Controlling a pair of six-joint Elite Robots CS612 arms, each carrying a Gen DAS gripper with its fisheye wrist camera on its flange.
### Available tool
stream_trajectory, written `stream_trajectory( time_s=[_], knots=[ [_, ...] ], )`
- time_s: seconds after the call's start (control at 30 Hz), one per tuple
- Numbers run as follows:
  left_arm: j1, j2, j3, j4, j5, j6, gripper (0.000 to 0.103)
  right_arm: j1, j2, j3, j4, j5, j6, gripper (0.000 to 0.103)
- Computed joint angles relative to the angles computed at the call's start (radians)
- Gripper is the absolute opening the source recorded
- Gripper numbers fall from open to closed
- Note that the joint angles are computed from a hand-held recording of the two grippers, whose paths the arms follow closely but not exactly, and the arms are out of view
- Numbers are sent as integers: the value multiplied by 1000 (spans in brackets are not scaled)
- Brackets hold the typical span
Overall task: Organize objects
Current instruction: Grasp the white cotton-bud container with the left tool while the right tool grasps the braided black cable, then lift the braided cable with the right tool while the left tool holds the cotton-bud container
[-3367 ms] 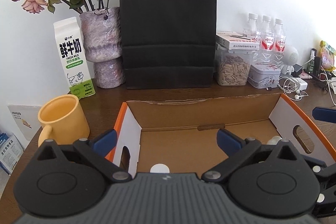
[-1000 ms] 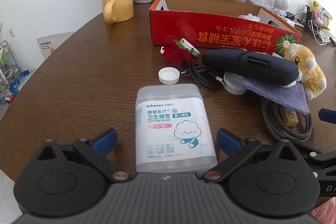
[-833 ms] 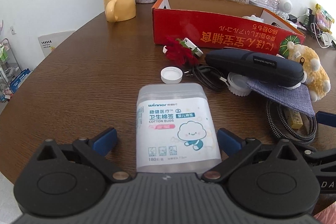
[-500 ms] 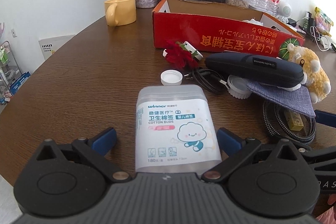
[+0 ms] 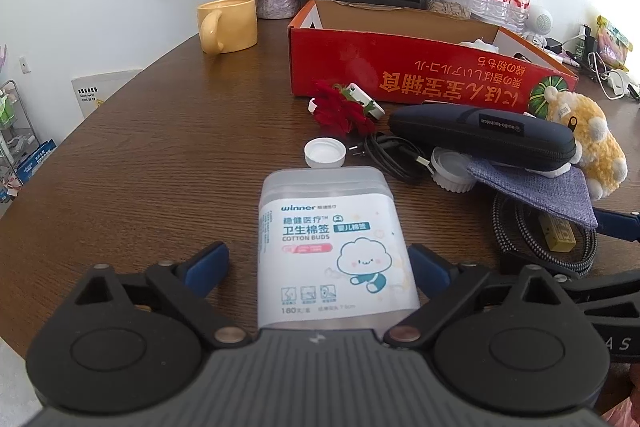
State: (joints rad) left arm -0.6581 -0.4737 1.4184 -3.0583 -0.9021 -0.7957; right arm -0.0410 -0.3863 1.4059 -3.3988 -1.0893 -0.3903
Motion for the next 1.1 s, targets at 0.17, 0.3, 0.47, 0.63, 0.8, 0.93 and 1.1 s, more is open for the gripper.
stream_trajectory(
  time_s=[0.17,0.3,0.47,0.63,0.8,0.93,1.1],
  knots=[
    [-4,-3,9,-43,-5,27,67,-3,-5,12,-10,21,-13,87],
    [-6,-3,12,-48,-7,29,67,-9,-7,22,-29,42,2,86],
    [-8,-7,17,-57,-9,34,67,-15,-14,36,-56,57,-2,84],
    [-14,-13,28,-82,0,47,67,-22,-21,55,-91,75,3,78],
    [-15,-18,38,-91,-4,44,67,-30,-29,69,-101,91,-2,78],
    [-14,-21,43,-79,-15,38,67,-26,-31,66,-47,63,-30,80],
    [-12,-20,42,-72,-18,35,67,-14,-21,39,-15,34,-40,93]
  ],
)
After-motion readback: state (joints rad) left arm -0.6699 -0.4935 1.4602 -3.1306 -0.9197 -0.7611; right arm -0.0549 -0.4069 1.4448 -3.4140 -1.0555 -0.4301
